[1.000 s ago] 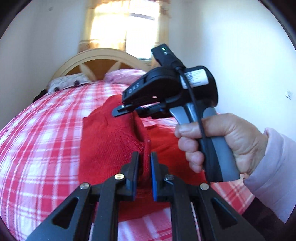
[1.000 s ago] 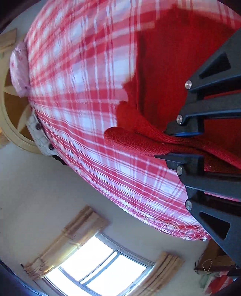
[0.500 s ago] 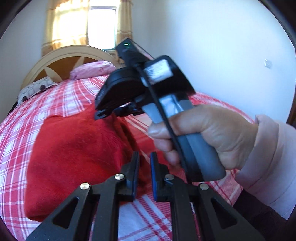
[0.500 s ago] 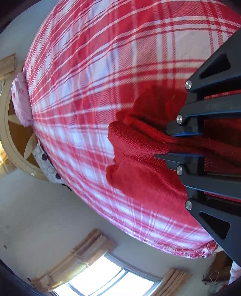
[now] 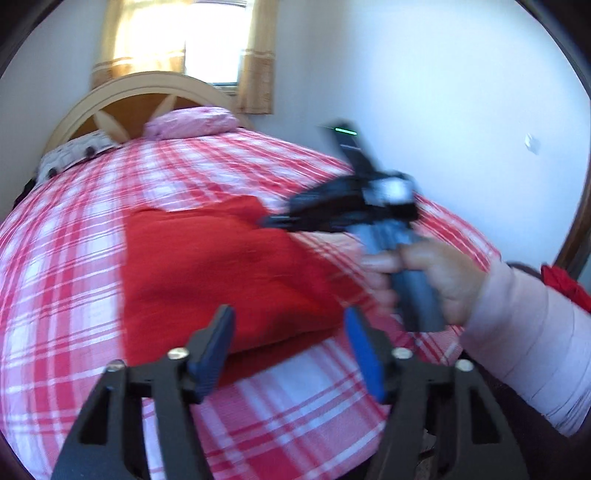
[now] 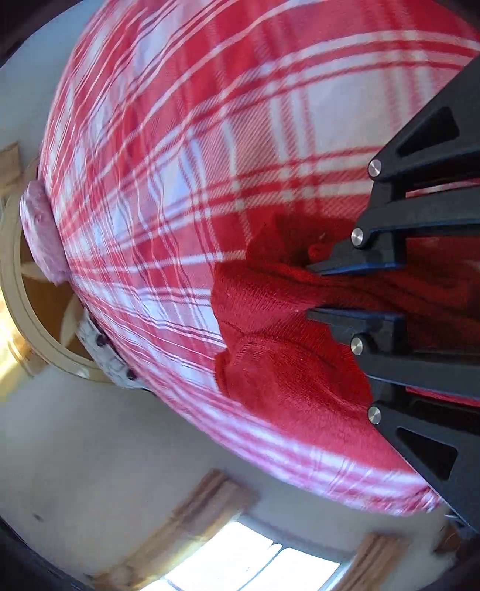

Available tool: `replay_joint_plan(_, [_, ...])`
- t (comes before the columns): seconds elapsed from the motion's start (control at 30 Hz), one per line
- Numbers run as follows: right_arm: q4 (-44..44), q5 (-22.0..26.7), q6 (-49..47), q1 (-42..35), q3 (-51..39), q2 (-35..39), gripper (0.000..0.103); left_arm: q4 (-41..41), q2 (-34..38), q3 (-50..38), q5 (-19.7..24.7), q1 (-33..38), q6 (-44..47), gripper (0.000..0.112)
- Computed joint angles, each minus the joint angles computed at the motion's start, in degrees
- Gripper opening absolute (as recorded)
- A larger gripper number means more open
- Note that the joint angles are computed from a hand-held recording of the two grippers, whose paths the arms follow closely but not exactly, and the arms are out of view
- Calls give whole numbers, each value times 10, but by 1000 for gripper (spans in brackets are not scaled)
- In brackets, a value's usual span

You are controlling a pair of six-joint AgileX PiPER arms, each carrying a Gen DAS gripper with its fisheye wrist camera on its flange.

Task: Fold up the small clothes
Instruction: 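Fold the sweater over with the left tool while the right tool grasps its edge, then open the left tool and release the folded sweater while the right tool holds its edge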

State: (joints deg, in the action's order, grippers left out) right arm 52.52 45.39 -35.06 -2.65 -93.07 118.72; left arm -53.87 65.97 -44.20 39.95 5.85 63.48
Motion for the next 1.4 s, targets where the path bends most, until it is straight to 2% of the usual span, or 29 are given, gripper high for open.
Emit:
replay_joint_plan(0.07, [-30, -43, 16, 5, 58, -55, 24, -24, -4, -4, 59, 82, 39, 76])
replay_joint_plan(0.1, [-44, -73, 10, 10, 101, -93, 24, -33, -7, -3, 63, 113, 55, 81])
replay_joint_plan(0.13, [-35, -90, -15, 10, 143, -132, 24, -42, -3, -3, 46, 125, 64, 84])
replay_joint_plan(0.17, [-3, -95, -51, 5, 186, -169, 28, -43, 6, -8, 21, 131, 59, 91])
replay_joint_plan(0.2, [33, -94, -86, -1, 215, -190, 33, -31, 18, -14, -13, 127, 31, 93])
replay_joint_plan(0.23, [76, -91, -120, -7, 257, -219, 47, -9, 38, -31, -28, 125, -8, 93])
replay_joint_plan(0.27, [96, -92, -133, -9, 282, -235, 54, 1, 60, -46, -33, 124, -31, 93])
replay_joint_plan(0.33, [147, -90, -172, -6, 331, -264, 54, 5, 109, -81, -35, 121, -72, 93])
replay_joint_plan(0.43, [187, -89, -210, 14, 370, -273, 54, 62, 164, -124, -55, 81, -165, 93])
replay_joint_plan(0.47, [188, -102, -210, 25, 375, -271, 54, 90, 177, -132, -71, 64, -200, 93])
replay_joint_plan(0.53, [130, -153, -157, 61, 376, -265, 53, 149, 198, -138, -97, 30, -263, 93])
replay_joint_plan(0.57, [79, -189, -107, 82, 378, -263, 43, 164, 202, -133, -107, 17, -279, 93])
replay_joint_plan(0.63, [44, -197, -75, 92, 377, -250, 32, 165, 189, -103, -125, 3, -277, 93])
replay_joint_plan(0.8, [131, -201, -169, 68, 412, -247, 29, 246, 156, -49, -164, -44, -330, 94])
replay_joint_plan(0.87, [167, -200, -205, 60, 427, -250, 29, 252, 148, -36, -181, -49, -332, 95])
replay_joint_plan(0.97, [202, -202, -234, 57, 441, -257, 29, 253, 157, -52, -157, -40, -341, 95])
replay_joint_plan(1.1, [110, -199, -140, 67, 439, -283, 32, 300, 144, -60, -137, -40, -372, 95])
replay_joint_plan(1.2, [-6, -195, -59, 80, 437, -313, 32, 312, 130, -59, -130, -36, -367, 95])
replay_joint_plan(1.33, [-174, -269, 78, 127, 438, -365, 32, 328, 108, -60, -124, -30, -367, 95])
replay_joint_plan(1.4, [-224, -296, 123, 147, 425, -367, 32, 314, 101, -71, -113, -22, -354, 95])
